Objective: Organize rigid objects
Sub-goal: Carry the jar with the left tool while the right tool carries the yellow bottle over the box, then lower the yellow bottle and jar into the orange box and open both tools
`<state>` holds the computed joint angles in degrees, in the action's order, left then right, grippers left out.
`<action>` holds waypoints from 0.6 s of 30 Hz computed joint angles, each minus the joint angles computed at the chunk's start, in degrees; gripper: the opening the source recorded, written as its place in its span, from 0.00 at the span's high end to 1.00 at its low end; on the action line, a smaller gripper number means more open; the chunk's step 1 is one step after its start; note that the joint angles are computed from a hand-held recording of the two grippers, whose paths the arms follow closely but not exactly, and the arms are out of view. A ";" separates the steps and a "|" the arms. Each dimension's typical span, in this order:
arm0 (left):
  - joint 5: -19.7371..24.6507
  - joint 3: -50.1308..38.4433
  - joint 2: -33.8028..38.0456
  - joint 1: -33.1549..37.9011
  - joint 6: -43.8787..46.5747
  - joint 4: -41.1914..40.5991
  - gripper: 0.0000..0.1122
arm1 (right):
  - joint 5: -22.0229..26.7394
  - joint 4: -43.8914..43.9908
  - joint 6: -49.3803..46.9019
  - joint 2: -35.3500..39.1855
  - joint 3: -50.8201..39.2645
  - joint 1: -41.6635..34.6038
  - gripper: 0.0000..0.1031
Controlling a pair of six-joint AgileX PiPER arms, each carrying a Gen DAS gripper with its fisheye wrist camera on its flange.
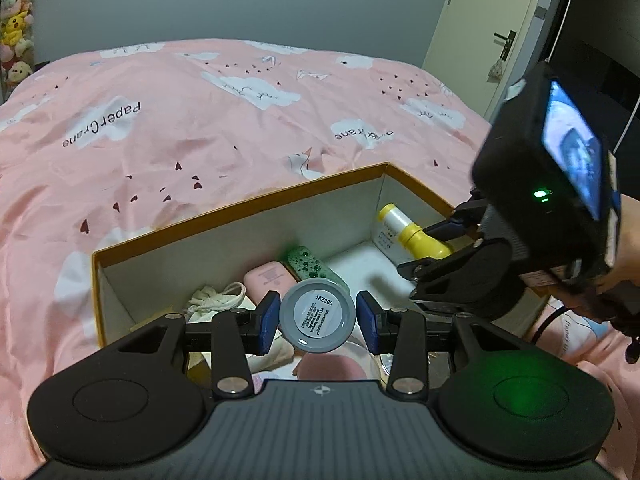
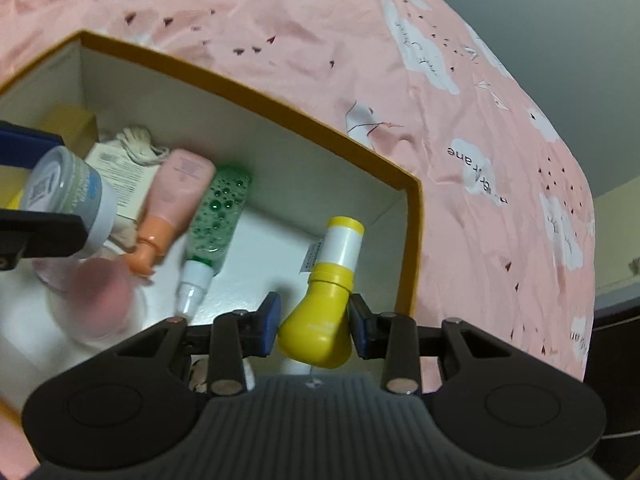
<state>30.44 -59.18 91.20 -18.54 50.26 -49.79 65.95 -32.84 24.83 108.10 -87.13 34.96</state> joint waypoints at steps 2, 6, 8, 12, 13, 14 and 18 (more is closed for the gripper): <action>-0.11 -1.55 1.54 -0.58 -1.46 1.41 0.58 | 0.34 0.49 -1.24 1.70 -1.52 -0.95 0.65; -0.02 -3.41 3.25 -1.06 -3.05 2.48 0.58 | 1.15 0.90 -4.09 4.44 -3.82 -1.88 0.65; 0.54 -4.19 3.89 -1.10 -3.60 2.50 0.58 | 1.73 -0.37 -4.84 5.46 -4.39 -1.33 0.65; 0.66 -4.54 4.24 -1.41 -4.01 2.75 0.58 | 1.36 -0.81 -5.78 6.43 -4.24 -1.02 0.66; 0.68 -4.58 4.38 -1.40 -4.01 2.84 0.58 | 1.02 -0.97 -5.71 6.31 -3.87 -1.03 0.66; 0.65 -4.60 4.48 -1.43 -4.17 3.02 0.58 | 0.73 -1.17 -5.68 6.15 -3.58 -1.02 0.65; 0.72 -4.76 4.44 -1.69 -5.74 4.09 0.58 | -0.18 -2.31 -4.06 4.00 -1.81 -0.27 0.47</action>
<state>31.17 -63.93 95.63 -20.23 44.52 -45.70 65.77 -35.14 20.77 112.10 -88.94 34.70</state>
